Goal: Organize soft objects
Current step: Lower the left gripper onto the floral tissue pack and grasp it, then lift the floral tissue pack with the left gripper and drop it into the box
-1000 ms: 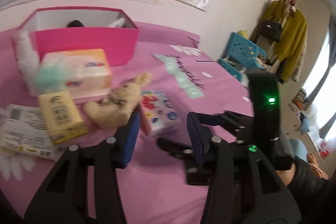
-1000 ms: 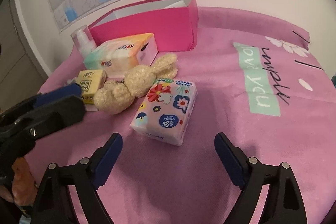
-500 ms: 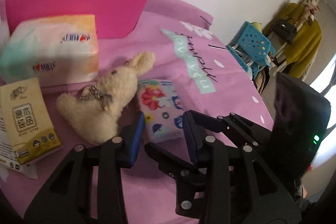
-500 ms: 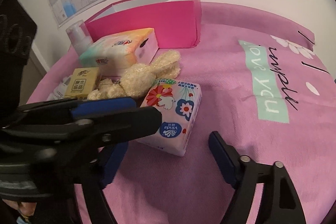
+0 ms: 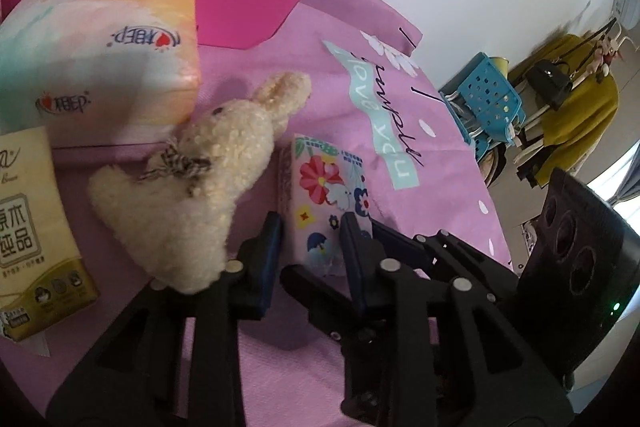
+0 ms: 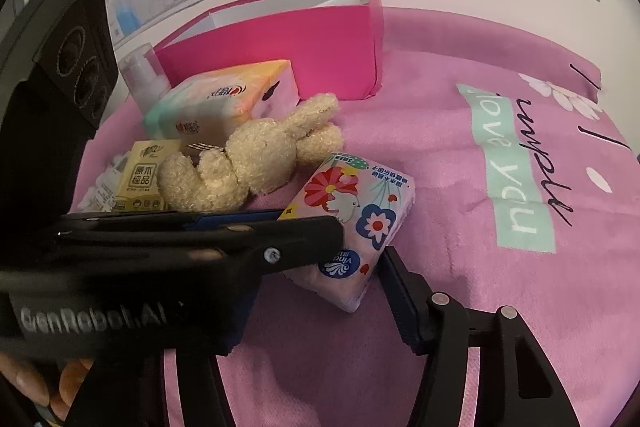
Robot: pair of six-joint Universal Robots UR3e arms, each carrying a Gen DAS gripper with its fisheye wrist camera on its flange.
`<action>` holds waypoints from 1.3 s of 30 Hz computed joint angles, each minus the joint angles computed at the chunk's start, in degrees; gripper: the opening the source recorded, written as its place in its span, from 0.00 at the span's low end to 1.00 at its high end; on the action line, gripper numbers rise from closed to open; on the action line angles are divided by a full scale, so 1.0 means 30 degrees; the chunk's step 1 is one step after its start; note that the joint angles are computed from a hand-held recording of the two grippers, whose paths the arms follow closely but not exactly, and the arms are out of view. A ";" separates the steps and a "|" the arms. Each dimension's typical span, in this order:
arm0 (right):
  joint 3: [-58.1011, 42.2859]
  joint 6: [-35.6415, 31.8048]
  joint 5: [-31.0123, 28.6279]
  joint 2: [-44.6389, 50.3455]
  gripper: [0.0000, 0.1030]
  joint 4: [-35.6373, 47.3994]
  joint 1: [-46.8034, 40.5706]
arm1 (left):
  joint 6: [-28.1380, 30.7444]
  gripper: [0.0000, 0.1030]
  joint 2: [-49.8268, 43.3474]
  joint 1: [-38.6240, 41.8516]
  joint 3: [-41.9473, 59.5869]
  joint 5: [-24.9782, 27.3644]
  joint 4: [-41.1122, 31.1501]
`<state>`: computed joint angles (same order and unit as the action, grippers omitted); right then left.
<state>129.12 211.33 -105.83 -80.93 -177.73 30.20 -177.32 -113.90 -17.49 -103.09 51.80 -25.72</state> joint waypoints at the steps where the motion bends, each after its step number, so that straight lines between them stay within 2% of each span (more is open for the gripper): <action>1: 0.0090 0.0040 0.0031 -0.0016 0.57 -0.0122 -0.0025 | 0.0039 0.28 0.0098 0.0077 -0.0165 -0.0085 0.0155; 8: -0.0073 -0.0116 -0.1006 -0.0378 0.53 -0.0479 0.0762 | 0.0052 0.28 0.1569 0.0431 -0.1138 -0.0383 0.1159; 14: -0.1924 -0.1326 -0.2109 -0.1252 0.53 0.1084 0.1355 | -0.0396 0.28 0.2811 0.0964 -0.0287 -0.0513 0.1292; 20: -0.6283 -0.4454 -0.1229 -0.0597 0.53 0.2475 0.0215 | -0.1021 0.28 0.2256 0.2023 0.3938 -0.0159 0.0424; 25: -1.2210 -0.6852 -0.0091 0.2215 0.53 0.4256 -0.0961 | -0.1845 0.28 -0.0349 0.2847 0.9699 0.0207 -0.1936; 28: -1.6637 -0.7588 0.1676 0.4643 0.54 0.6119 -0.2175 | -0.2134 0.30 -0.2670 0.3245 1.3967 0.0522 -0.4331; 30: -1.9361 -0.7667 0.2466 0.6255 0.55 0.7483 -0.2749 | -0.2184 0.38 -0.4319 0.3220 1.6794 0.1218 -0.6086; 32: -2.1834 -0.7498 0.3542 0.7715 0.59 0.9173 -0.3430 | -0.2598 0.79 -0.5252 0.3336 1.8085 0.1922 -0.6565; 35: -2.3221 -0.7018 0.3150 0.8572 0.74 1.0316 -0.3599 | -0.2973 0.83 -0.5332 0.3683 1.7643 0.1965 -0.5748; 36: -2.3566 -0.6948 0.2850 0.8804 0.75 1.0444 -0.3588 | -0.2932 0.84 -0.5279 0.3759 1.7581 0.2079 -0.5928; 38: -2.2965 -0.6959 0.2819 0.8507 0.77 1.0010 -0.3704 | -0.2684 0.95 -0.5029 0.3738 1.7418 0.2345 -0.5997; 39: -2.2235 -0.6918 0.2817 0.8161 0.79 0.9500 -0.3757 | -0.2714 0.97 -0.4713 0.3719 1.6934 0.2485 -0.5503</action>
<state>62.42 190.57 -97.37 -56.45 -149.23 18.92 -185.46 -128.03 -6.33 -52.29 59.25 -42.23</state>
